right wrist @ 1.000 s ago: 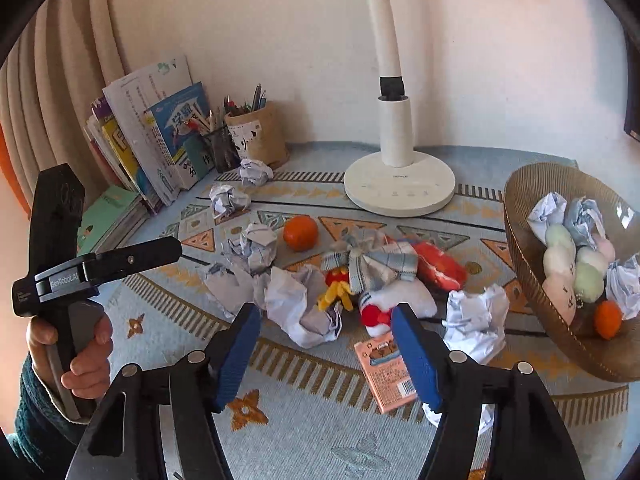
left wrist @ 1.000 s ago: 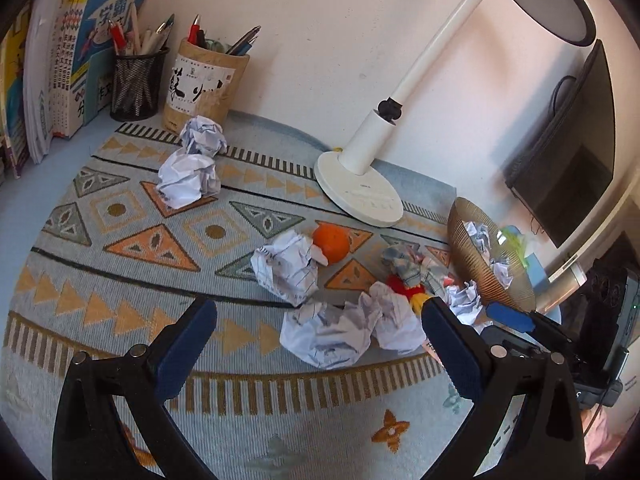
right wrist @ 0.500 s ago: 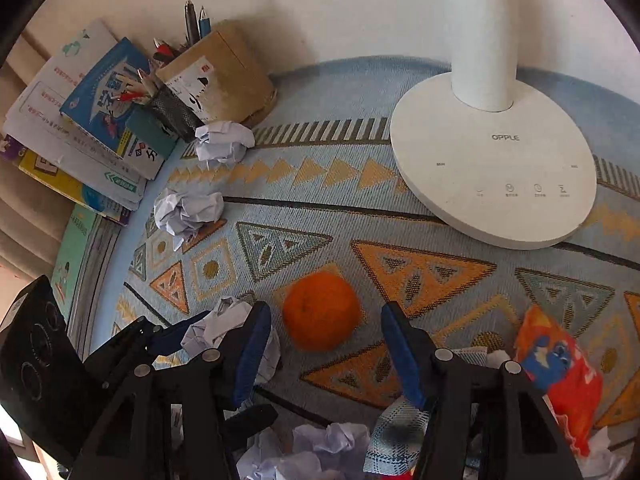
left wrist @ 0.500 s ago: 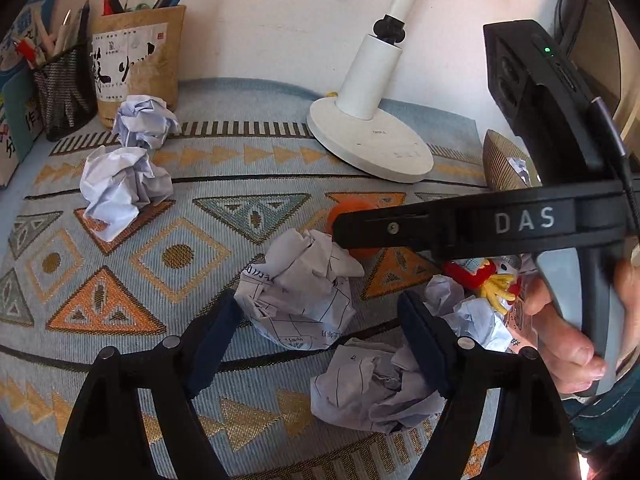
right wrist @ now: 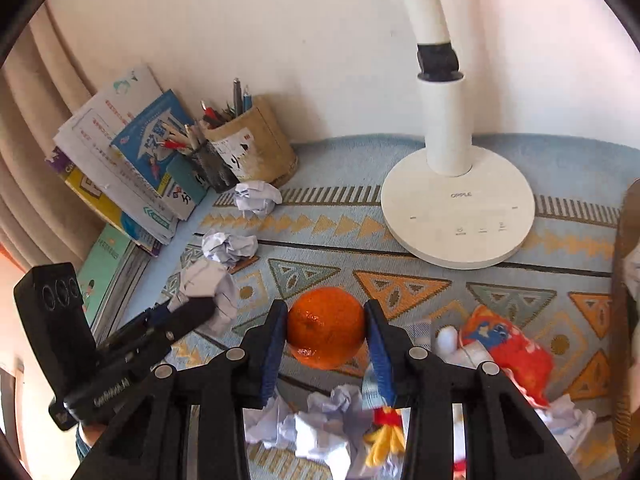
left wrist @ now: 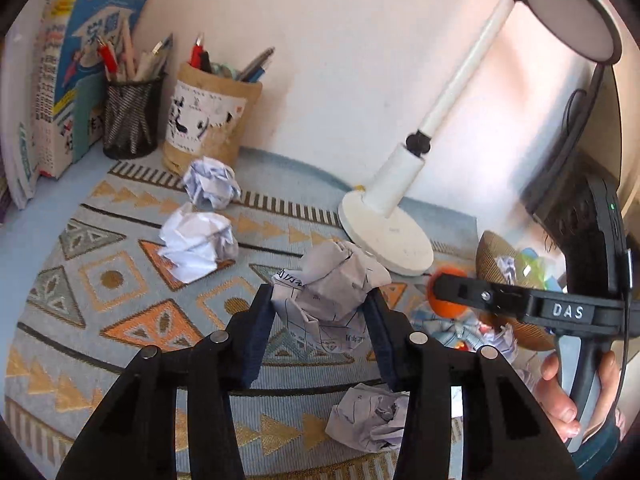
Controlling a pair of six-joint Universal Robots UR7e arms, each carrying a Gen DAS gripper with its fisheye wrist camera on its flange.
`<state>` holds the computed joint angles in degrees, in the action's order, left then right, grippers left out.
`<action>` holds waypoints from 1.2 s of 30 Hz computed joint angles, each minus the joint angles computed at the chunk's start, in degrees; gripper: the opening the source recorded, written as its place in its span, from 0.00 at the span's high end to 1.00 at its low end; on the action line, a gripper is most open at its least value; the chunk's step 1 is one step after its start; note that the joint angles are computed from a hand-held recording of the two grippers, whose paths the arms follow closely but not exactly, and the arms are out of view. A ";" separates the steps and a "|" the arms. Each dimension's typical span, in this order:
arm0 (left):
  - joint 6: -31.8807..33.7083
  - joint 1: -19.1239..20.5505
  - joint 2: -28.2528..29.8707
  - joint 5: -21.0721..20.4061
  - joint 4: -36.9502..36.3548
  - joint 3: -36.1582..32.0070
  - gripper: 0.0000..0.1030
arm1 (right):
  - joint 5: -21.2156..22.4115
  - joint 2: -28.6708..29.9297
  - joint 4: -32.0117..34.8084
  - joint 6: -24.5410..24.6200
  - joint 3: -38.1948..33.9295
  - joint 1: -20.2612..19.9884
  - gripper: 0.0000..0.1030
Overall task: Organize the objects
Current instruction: 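Grasp crumpled paper ball with left tool while right tool grasps another orange, then carry paper ball and orange over the bowl and open both tools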
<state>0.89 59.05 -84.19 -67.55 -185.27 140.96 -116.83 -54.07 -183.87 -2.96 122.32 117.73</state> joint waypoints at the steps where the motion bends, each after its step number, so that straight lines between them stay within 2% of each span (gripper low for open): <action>1: -0.55 -0.92 -2.45 -0.14 -0.69 1.62 0.59 | -0.96 -2.04 -1.86 -0.68 2.87 0.87 0.63; 3: -1.72 -3.07 -7.78 -0.75 0.50 4.79 0.59 | -1.22 -6.43 -2.96 -0.03 8.69 1.57 0.63; 5: -4.09 -6.22 -14.12 -1.26 4.63 8.80 0.59 | -0.31 -9.34 -3.17 2.37 14.41 1.23 0.63; 7: -6.47 -8.64 -17.14 -2.92 10.05 11.28 0.59 | 1.04 -10.39 -4.55 3.82 19.73 0.48 0.63; 9: -9.26 -13.15 -21.12 -1.70 17.66 14.56 0.59 | -0.64 -9.28 -6.96 4.37 23.29 0.99 0.63; 12: -12.06 -20.42 -23.33 2.41 27.03 18.13 0.59 | -4.68 -7.47 -8.80 5.94 25.84 1.93 0.63; 15: -13.10 -22.13 -21.05 2.19 28.04 19.34 0.58 | -4.40 -8.44 -11.19 6.01 27.91 1.95 0.63; 17: -14.79 -23.02 -19.54 3.84 28.85 19.46 0.50 | -7.48 -7.96 -11.38 6.74 28.00 3.44 0.63; 19: -16.14 -22.90 -20.07 3.83 29.86 19.23 0.44 | -7.96 -8.28 -11.84 6.41 28.65 3.52 0.62; 20: -16.97 -22.70 -20.67 3.94 31.06 19.01 0.31 | -7.51 -8.55 -12.41 6.29 29.08 3.43 0.61; 22: -18.55 -23.35 -22.66 4.40 32.72 19.49 0.15 | -6.50 -8.91 -14.10 5.65 29.85 3.34 0.54; 23: -19.06 -23.64 -23.63 4.26 33.35 19.80 0.10 | -6.63 -8.69 -15.06 5.62 30.00 3.63 0.46; 24: -19.25 -23.88 -24.40 3.64 33.42 20.17 0.10 | -7.09 -8.38 -16.02 5.73 30.16 4.14 0.40; 26: -19.92 -24.81 -24.77 2.93 32.94 20.72 0.10 | -8.09 -7.75 -16.81 5.41 29.93 5.03 0.40; 27: -20.79 -25.80 -24.33 3.83 32.59 21.00 0.10 | -9.37 -7.12 -16.47 5.85 29.46 5.84 0.40; 31: -26.24 -30.34 -16.22 10.84 33.16 20.22 0.13 | -15.00 -3.43 -16.75 5.73 27.98 7.87 0.40; 32: -26.79 -31.32 -14.96 11.97 33.25 20.23 0.22 | -15.42 -2.76 -16.65 5.60 27.86 7.82 0.45; 33: -27.52 -32.45 -14.21 13.26 33.74 20.28 0.28 | -15.68 -2.15 -16.17 5.35 27.66 7.65 0.62; 34: -28.39 -33.34 -13.96 14.36 34.50 20.34 0.44 | -16.50 -1.08 -17.08 5.02 27.57 7.99 0.62; 36: -28.84 -32.97 -14.10 14.12 34.39 19.99 0.46 | -17.50 -0.59 -19.00 4.66 27.70 8.57 0.62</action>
<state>-27.95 26.07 -98.29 -53.43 -150.88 160.94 -134.33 -54.67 -202.87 1.70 150.03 126.31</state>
